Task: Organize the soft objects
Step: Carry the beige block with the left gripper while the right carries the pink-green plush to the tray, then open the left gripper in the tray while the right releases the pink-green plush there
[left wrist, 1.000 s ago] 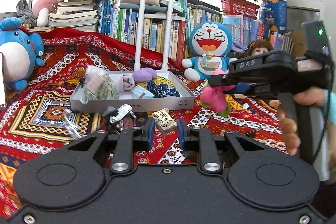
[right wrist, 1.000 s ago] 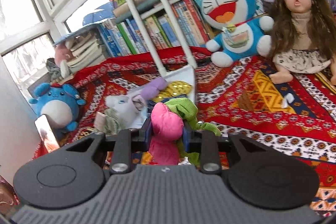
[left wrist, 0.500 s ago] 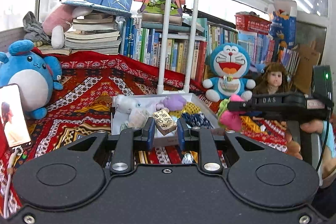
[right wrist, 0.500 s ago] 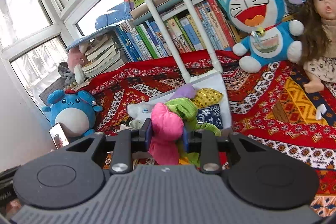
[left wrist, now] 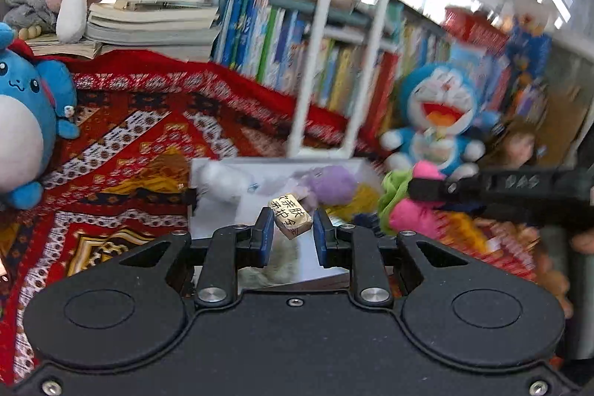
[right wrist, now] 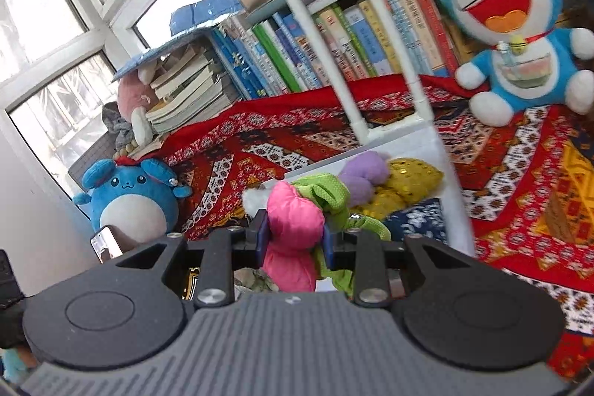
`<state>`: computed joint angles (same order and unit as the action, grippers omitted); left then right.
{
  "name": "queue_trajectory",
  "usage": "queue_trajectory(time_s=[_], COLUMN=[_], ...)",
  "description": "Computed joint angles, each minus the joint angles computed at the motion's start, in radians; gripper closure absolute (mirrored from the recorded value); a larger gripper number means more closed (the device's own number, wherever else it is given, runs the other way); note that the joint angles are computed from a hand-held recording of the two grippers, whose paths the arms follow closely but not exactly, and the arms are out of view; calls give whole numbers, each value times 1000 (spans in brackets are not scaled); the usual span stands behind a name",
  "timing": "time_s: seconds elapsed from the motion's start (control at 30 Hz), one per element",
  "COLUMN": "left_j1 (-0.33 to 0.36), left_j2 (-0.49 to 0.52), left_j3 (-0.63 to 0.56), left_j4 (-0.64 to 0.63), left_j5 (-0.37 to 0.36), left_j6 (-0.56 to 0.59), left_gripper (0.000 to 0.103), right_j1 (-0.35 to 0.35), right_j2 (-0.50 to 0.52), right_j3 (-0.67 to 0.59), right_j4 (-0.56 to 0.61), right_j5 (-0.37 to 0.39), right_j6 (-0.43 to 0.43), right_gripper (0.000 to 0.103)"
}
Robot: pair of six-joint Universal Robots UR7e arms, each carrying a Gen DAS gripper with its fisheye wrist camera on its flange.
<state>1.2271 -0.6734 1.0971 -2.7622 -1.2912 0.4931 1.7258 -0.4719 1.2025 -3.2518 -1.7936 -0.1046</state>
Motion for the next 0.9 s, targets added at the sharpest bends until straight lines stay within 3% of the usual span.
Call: queue_trajectory(time_s=[0.43,0.9], left_j1=[21,28], left_j2=[157,215], left_j3=[-193,-248], left_j4=[82,78], left_j5=[62,106], left_j6=[21,60], left_gripper=[82,81], right_j1=[-3,-22], right_j2=[113,159], right_j3=[-173,-222], right_j4=[127,183], right_j5=[-15,-41], right_j6=[-22,-18], right_gripper=[69,70])
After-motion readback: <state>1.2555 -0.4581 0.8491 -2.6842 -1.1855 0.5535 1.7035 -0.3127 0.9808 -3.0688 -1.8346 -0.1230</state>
